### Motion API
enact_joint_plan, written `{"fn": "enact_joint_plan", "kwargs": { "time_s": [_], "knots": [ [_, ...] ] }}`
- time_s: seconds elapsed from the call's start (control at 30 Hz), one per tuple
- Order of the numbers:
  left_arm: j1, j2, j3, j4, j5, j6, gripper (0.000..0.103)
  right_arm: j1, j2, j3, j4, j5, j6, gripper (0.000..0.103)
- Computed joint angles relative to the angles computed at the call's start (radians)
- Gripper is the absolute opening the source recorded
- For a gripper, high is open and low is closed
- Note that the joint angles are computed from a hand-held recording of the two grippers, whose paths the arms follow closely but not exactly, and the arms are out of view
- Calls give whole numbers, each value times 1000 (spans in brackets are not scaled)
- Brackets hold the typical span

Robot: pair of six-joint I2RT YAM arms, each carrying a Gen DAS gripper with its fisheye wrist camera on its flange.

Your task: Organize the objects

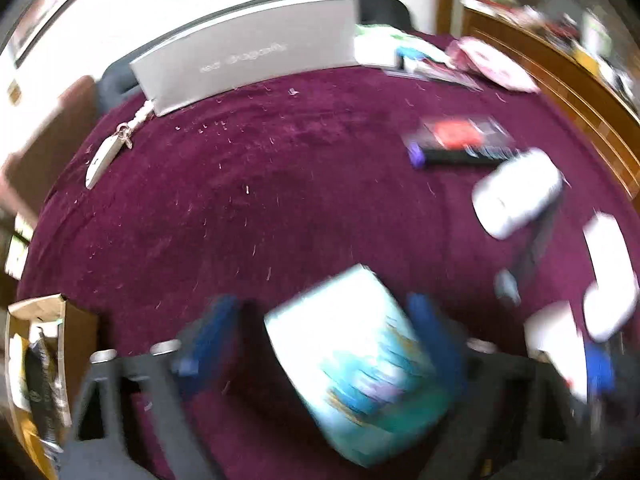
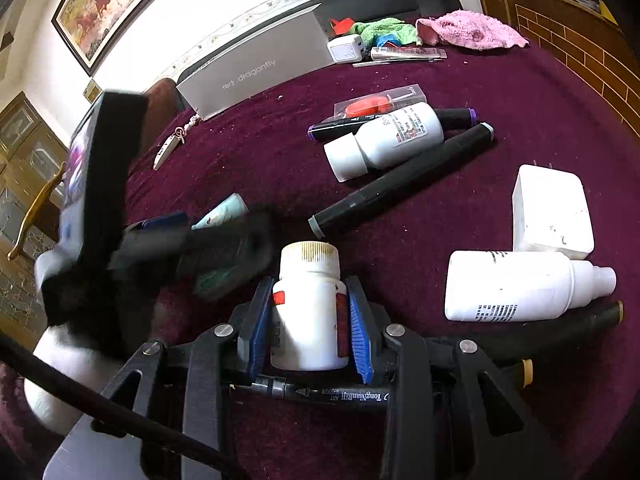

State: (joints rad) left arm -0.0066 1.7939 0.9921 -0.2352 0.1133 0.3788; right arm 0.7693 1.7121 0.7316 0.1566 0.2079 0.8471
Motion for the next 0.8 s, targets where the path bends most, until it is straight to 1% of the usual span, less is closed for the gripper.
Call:
{"fn": "enact_joint_plan", "kwargs": {
  "time_s": [0.03,0.1,0.13,0.2,0.23,0.27,0.3,0.37,0.43,0.47,0.5,0.57,0.6,0.63,0.67,0.73,0.8],
  "knots": [
    [27,-15,9,-53,27,28,53,-1,0,0,0,0,0,32],
    [96,-49,21,-153,79,73,51,1,1,4,-7,5,-1,32],
    [116,-64,7,-153,85,90,51,2,1,8,-12,8,-2,32],
    [136,-75,-33,-107,77,104,55,5,2,13,-20,15,-5,32],
    [142,-79,-53,-75,89,96,58,6,2,13,-20,18,-4,32],
    [142,-79,-59,-59,87,83,64,7,2,12,-18,20,-3,32],
    [133,-81,-70,-34,69,55,67,7,1,9,-14,20,-3,32],
    [117,-95,-125,56,28,34,79,5,0,3,-2,17,0,32],
    [122,-117,-186,143,12,22,86,2,0,-1,8,15,0,32],
    [133,-115,-206,182,28,6,88,2,1,-1,11,16,-1,32],
    [151,-111,-207,178,53,-4,88,2,2,-1,13,18,-3,32],
    [169,-88,-168,124,89,-5,87,5,7,3,12,28,-6,32],
    [185,-91,-159,91,117,13,85,8,8,5,11,34,-9,32],
    [191,-92,-158,81,133,38,71,10,10,6,10,40,-12,32],
    [203,-110,-168,67,164,70,42,12,12,8,9,44,-14,32],
    [233,-149,-182,16,213,109,41,20,17,15,2,59,-18,32],
    [295,-193,-204,-27,299,140,41,26,23,27,-15,73,-25,33]
  ]
}}
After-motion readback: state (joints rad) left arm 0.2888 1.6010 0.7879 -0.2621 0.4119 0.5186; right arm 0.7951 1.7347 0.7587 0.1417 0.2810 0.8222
